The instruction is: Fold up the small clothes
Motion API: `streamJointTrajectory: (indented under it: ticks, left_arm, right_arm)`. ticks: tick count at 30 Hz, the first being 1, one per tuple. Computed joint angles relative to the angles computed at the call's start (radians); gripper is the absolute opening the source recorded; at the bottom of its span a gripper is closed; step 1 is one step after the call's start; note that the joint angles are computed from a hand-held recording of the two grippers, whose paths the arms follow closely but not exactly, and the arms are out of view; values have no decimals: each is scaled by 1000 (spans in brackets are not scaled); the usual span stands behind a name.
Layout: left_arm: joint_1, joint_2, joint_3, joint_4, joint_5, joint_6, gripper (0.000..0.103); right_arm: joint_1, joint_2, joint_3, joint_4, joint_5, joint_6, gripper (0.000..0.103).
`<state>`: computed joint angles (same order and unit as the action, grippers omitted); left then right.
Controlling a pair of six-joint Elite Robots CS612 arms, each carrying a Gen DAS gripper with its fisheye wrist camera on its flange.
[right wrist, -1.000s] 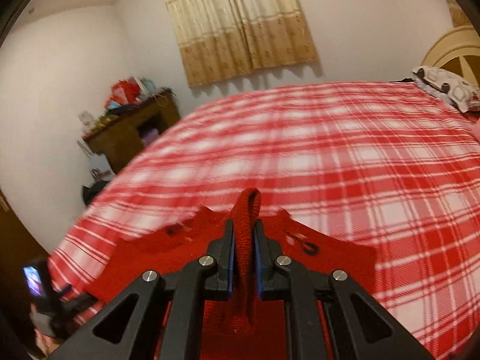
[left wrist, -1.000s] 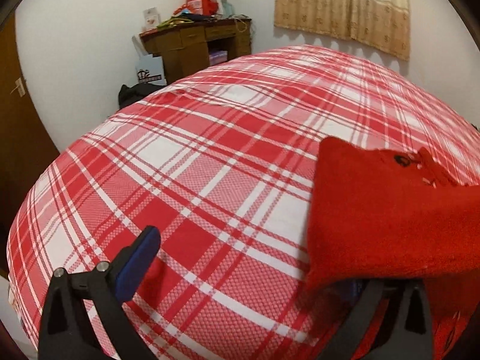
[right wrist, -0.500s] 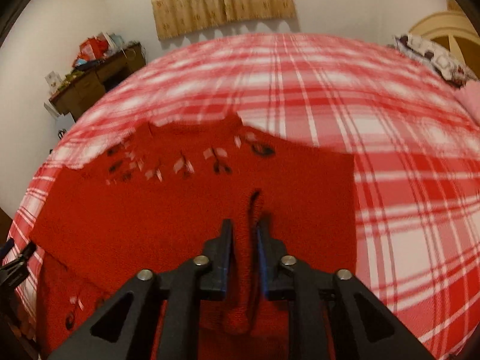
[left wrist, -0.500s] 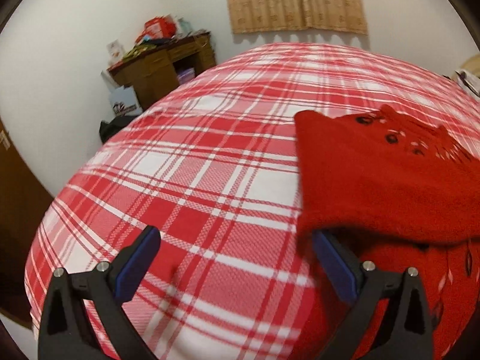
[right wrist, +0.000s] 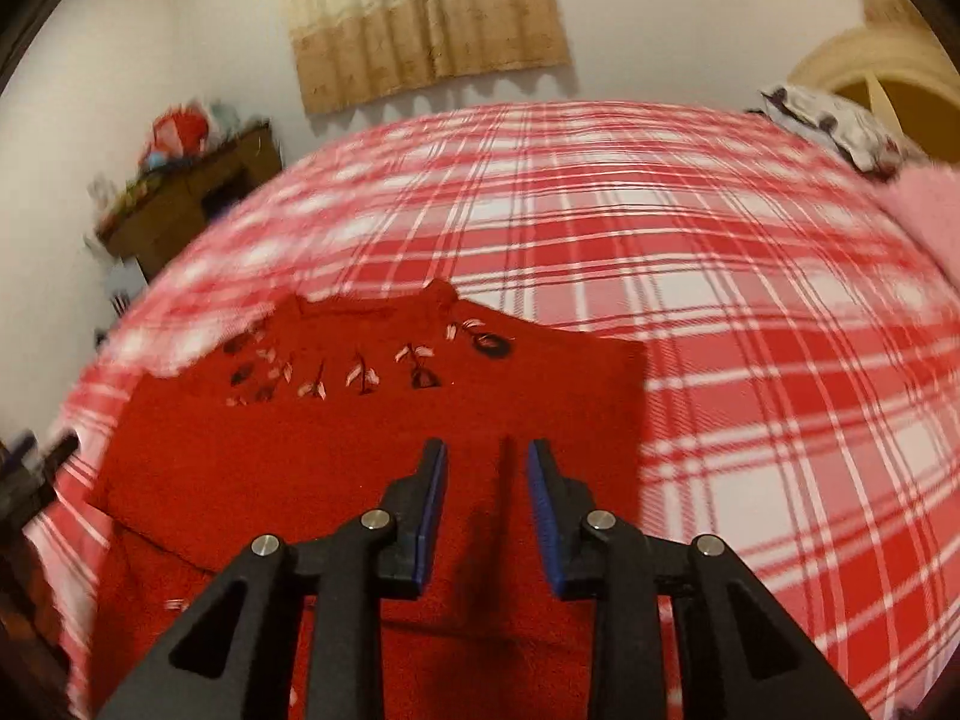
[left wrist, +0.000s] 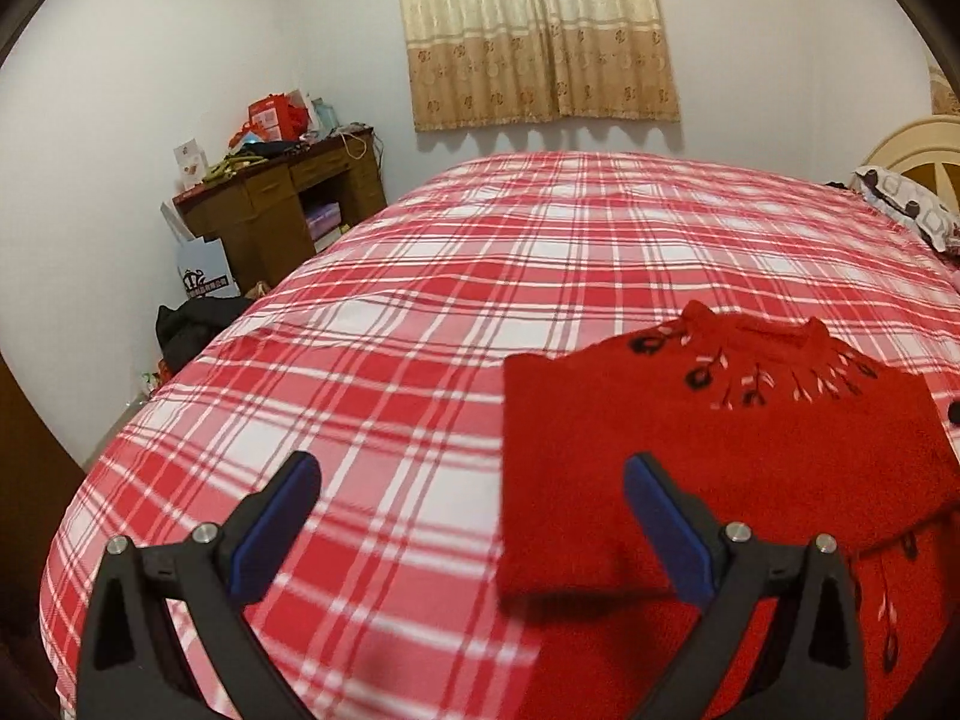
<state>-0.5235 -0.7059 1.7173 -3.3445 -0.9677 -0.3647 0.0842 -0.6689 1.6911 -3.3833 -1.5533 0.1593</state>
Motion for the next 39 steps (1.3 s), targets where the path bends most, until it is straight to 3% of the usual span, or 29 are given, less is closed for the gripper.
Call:
streamJointTrajectory:
  ticks: [2,4,6,7,8,9,12,17,21,24,27,33,35,37,39]
  left_arm:
    - [1,5,-23,50,-2,-19,103]
    - [7,3,-24,65,-16,-48,103]
    - [14,-2,-12,50,-23,-72,103]
    - [18,-5,-5,48,-20,-90,103]
    - [22,-7,-1,50,-16,-104,103]
    - [28,-9,0,59,-5,-123,103]
    - [39,-7,-19,98,11,-154,103]
    - [35,14,-69,122,25,-135,103]
    - [23,45,-119,156,40,-111,103]
    - [21,77,-170,247,43,-129,103]
    - [28,92,-198,327,22,-154,103]
    - [43,99,-221,368,-35,-179,103]
    - [40,102,-225,367,-29,-168,103]
    - [40,94,-210,340,-44,-146,103]
    - [40,78,-165,250,-72,-92,103]
  right_arm:
    - [6,15,-34,67,-2,-1,57]
    - [1,31,-62,132,33,13,63]
    - [-3,44,-70,123,78,4,62]
    - [-1,52,-71,89,77,-12,53]
    - [3,54,-73,86,69,-26,22]
    - [5,53,-79,104,72,-43,11]
    - [5,46,-71,74,72,-37,11]
    - [10,25,-35,-60,-11,-44,10]
    - [6,36,-46,3,-37,-35,11]
    - [-2,57,-62,66,-18,0,11]
    - [-6,57,-58,54,-13,20,14]
    - [-4,62,-64,55,-22,23,15]
    - [-19,48,-33,11,5,79,17]
    - [-21,21,34,-97,-106,150,17]
    - [-25,-1,88,-173,-166,148,21]
